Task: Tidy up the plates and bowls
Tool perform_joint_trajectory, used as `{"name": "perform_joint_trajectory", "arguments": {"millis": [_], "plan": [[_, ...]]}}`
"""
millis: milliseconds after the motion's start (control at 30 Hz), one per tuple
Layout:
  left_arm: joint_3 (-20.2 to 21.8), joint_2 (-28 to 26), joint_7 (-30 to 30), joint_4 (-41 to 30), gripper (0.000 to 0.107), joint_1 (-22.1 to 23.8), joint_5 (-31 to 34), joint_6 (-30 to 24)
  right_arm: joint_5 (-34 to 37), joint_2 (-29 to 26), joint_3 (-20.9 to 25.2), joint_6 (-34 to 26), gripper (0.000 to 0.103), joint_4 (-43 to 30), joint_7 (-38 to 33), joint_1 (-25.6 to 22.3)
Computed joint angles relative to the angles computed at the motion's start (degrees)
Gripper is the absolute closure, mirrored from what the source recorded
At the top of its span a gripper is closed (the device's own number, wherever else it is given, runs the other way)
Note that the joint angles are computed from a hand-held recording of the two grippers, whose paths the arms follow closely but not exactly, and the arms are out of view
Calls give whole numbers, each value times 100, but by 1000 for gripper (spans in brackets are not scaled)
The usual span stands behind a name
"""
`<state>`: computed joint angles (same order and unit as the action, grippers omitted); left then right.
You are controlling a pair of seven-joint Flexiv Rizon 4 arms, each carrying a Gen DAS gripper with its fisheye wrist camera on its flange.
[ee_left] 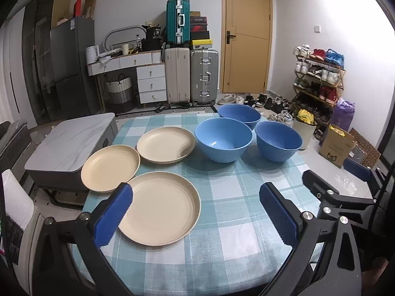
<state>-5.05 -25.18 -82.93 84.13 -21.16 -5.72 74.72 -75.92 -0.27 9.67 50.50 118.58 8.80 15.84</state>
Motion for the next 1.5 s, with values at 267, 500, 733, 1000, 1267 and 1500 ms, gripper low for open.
{"name": "perform_joint_trajectory", "arguments": {"millis": [267, 500, 733, 1000, 1267, 1500], "plan": [[-28, 27, -12, 45, 4, 38, -36, 8, -13, -33, -27, 172, 0, -26, 18, -25], [123, 27, -139, 10, 4, -64, 172, -30, -317, -28, -24, 193, 0, -34, 220, -31], [131, 22, -210, 6, 4, -56, 233, -33, -237, -23, -32, 219, 0, -7, 286, -32], [138, 13, -267, 7, 4, -56, 257, -64, -39, -24, -45, 323, 0, 47, 223, -76], [96, -33, -216, -23, 4, -26, 222, -154, 506, -155, -26, 11, 0, -33, -295, 51], [114, -85, -232, -91, 4, -11, 206, -249, 439, -192, -79, 116, 0, -21, -306, 35]]}}
